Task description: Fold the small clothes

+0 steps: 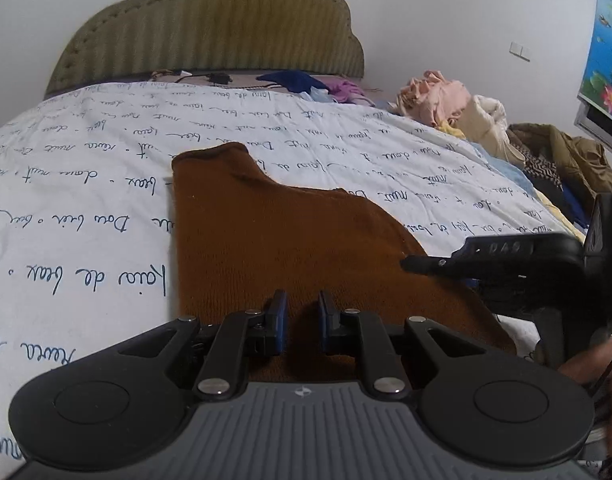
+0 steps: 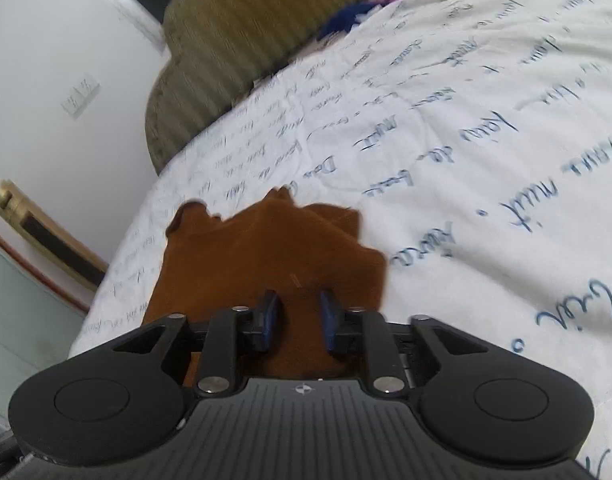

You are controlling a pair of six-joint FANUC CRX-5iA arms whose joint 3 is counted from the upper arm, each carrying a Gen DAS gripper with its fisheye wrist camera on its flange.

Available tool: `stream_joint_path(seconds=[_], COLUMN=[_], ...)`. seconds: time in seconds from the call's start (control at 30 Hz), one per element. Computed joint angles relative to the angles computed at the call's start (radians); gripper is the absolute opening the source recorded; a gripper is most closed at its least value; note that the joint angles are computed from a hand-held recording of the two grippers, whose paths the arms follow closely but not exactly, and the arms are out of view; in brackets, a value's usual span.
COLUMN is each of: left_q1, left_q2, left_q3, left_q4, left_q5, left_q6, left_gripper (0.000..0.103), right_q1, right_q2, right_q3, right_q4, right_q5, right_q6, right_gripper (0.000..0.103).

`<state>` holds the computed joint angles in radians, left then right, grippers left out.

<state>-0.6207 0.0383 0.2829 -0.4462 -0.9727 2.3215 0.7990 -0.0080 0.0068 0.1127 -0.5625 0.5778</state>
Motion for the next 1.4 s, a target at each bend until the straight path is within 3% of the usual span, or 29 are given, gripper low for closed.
stream_joint_path(seconds=[0.1,0.2,0.3,0.37,0.43,0.57,0.73,0.83,0.9,1.0,1.07,1.1,1.17,1.4], left_q1=[0.022,0.083,0.156,0.225,0.285,0.322,0.342,0.35,0.331,0.314,0.313,0.313,0.314,0.29], left_q2=[-0.018,-0.084,-0.131,-0.141,-0.138,-0.123,-0.108,-0.089,-0.072,-0.071,-0.073,-0.075,-0.082,-0.1], left_q3=[-0.009,-0.073,-0.115,-0.144,-0.179,-0.223,-0.24,-0.267,-0.251,-0.243,-0.238,-0.234,-0.229,-0.189], left_q4=[0.049,0.132,0.2,0.315,0.44,0.561,0.619,0.713,0.685,0.644,0.643,0.643,0.644,0.62], left_q5=[0.015,0.084,0.086,0.079,0.086,0.113,0.112,0.128,0.123,0.123,0.107,0.1,0.089,0.018], left_q6=[-0.008,-0.034,-0.082,-0.168,-0.24,-0.313,-0.314,-0.356,-0.328,-0.294,-0.285,-0.288,-0.291,-0.286], left_gripper=[0.016,0.016,0.016,0.031,0.043,0.046,0.06,0.067,0.067,0.067,0.054,0.051,0.041,0.037], right_q1=[-0.044,-0.065,-0.033,-0.023,-0.043,-0.073,-0.133,-0.111,-0.088,-0.059,-0.085,-0.114,-0.122,-0.169], right_q2=[0.003,-0.025,-0.077,-0.087,-0.065,-0.012,0.005,0.034,0.062,0.071,0.06,0.051,0.027,-0.021], right_q3=[0.04,0.055,0.014,0.025,0.093,0.171,0.198,0.23,0.265,0.269,0.261,0.254,0.227,0.215], right_q4=[-0.15,-0.227,-0.088,-0.021,-0.104,-0.229,-0.516,-0.504,-0.47,-0.411,-0.478,-0.56,-0.58,-0.734], right_q5=[-0.022,-0.019,-0.004,-0.05,-0.142,-0.267,-0.304,-0.318,-0.338,-0.329,-0.326,-0.327,-0.316,-0.294], right_q6=[0.066,0.118,0.069,0.071,0.188,0.262,0.401,0.435,0.451,0.433,0.459,0.49,0.505,0.56], right_gripper=[0.016,0.039,0.066,0.093,0.093,0.091,0.094,0.101,0.1,0.083,0.048,0.047,0.041,0.037])
